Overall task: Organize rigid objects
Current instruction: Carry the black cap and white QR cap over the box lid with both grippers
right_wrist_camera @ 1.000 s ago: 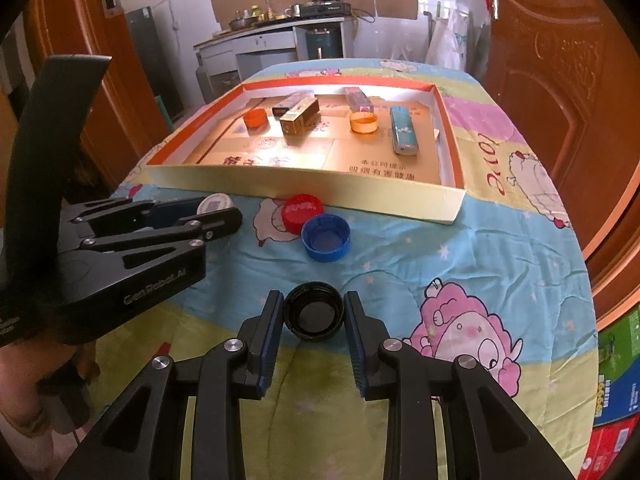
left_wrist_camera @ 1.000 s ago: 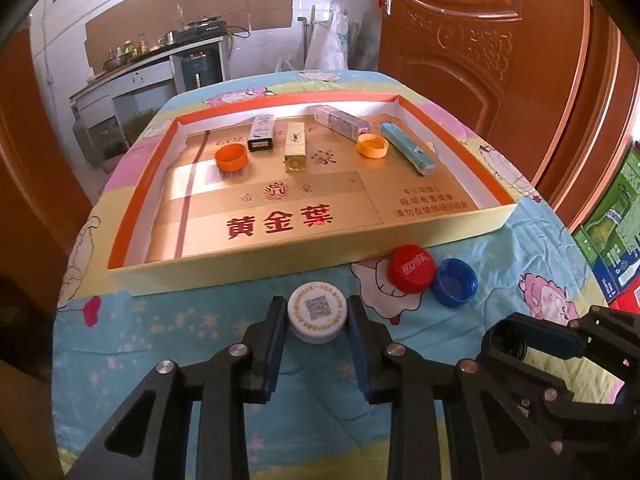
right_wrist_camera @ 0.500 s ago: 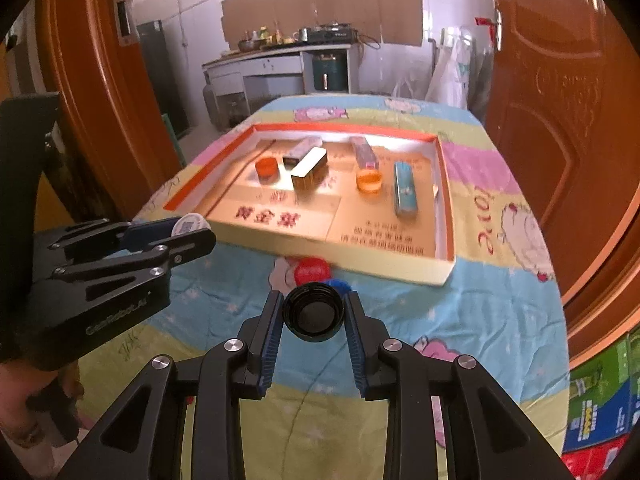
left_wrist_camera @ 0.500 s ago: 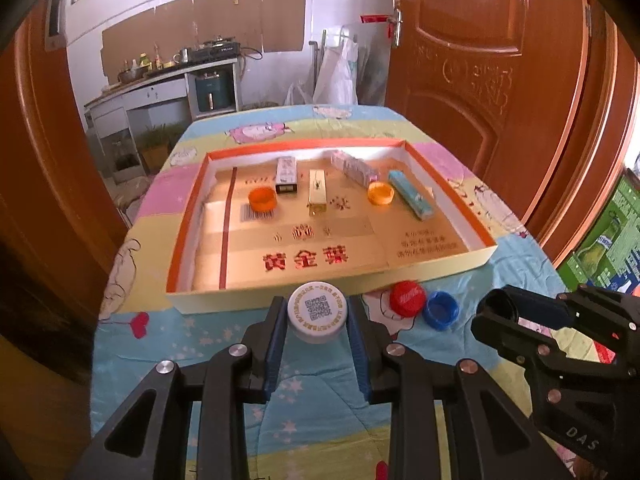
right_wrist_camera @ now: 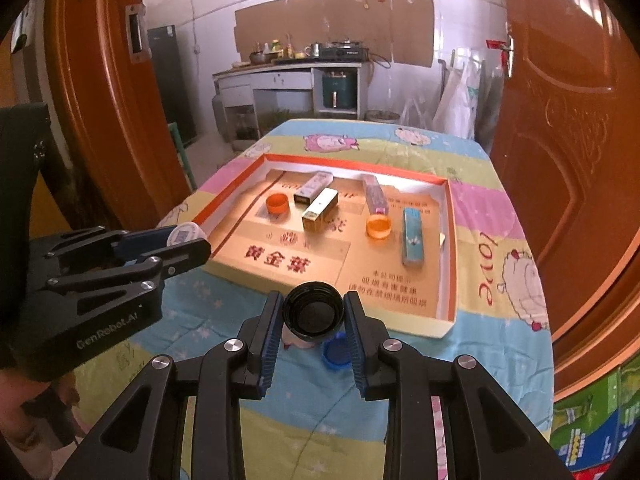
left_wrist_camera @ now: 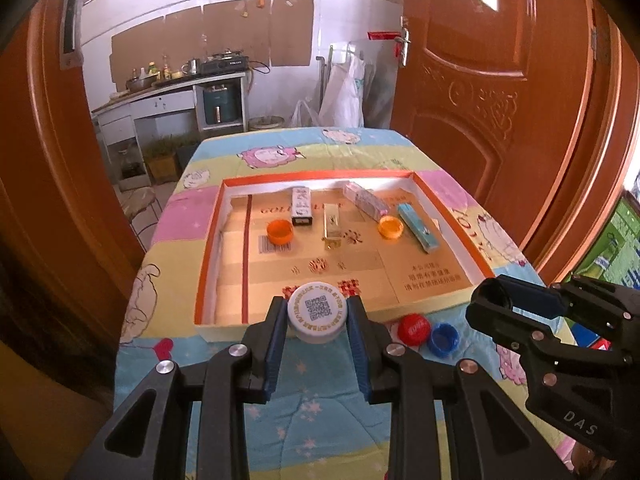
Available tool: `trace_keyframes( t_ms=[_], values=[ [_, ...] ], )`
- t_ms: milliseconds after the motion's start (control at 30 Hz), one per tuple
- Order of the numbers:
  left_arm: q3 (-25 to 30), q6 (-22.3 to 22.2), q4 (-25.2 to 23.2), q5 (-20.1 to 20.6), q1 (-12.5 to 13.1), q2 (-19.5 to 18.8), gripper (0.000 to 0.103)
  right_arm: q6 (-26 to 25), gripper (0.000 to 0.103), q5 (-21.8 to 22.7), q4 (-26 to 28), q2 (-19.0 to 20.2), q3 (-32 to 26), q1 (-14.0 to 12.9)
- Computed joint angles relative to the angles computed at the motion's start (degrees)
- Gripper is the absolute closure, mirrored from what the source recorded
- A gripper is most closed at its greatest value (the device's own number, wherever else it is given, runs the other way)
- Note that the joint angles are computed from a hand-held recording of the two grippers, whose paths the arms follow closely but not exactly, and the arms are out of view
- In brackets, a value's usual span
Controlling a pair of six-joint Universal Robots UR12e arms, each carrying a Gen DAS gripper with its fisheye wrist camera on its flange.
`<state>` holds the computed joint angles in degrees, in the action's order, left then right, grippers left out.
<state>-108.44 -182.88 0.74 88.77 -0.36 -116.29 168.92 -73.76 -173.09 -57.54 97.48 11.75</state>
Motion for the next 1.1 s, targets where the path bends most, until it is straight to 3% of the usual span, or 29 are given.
trace_keyframes(
  t_ms=[433,1100],
  values=[
    [2.8,-1.3,-1.6,-0.3,1.1,-1.4,0.072,0.9,0.072,0.3,1.9,2.3,-4.5,0.0],
    [9.8,-1.7,-8.3,0.1,1.9,-6.6,0.072,0.8,0.072,2.4,9.3,9.0,-14.6,0.1]
  ],
)
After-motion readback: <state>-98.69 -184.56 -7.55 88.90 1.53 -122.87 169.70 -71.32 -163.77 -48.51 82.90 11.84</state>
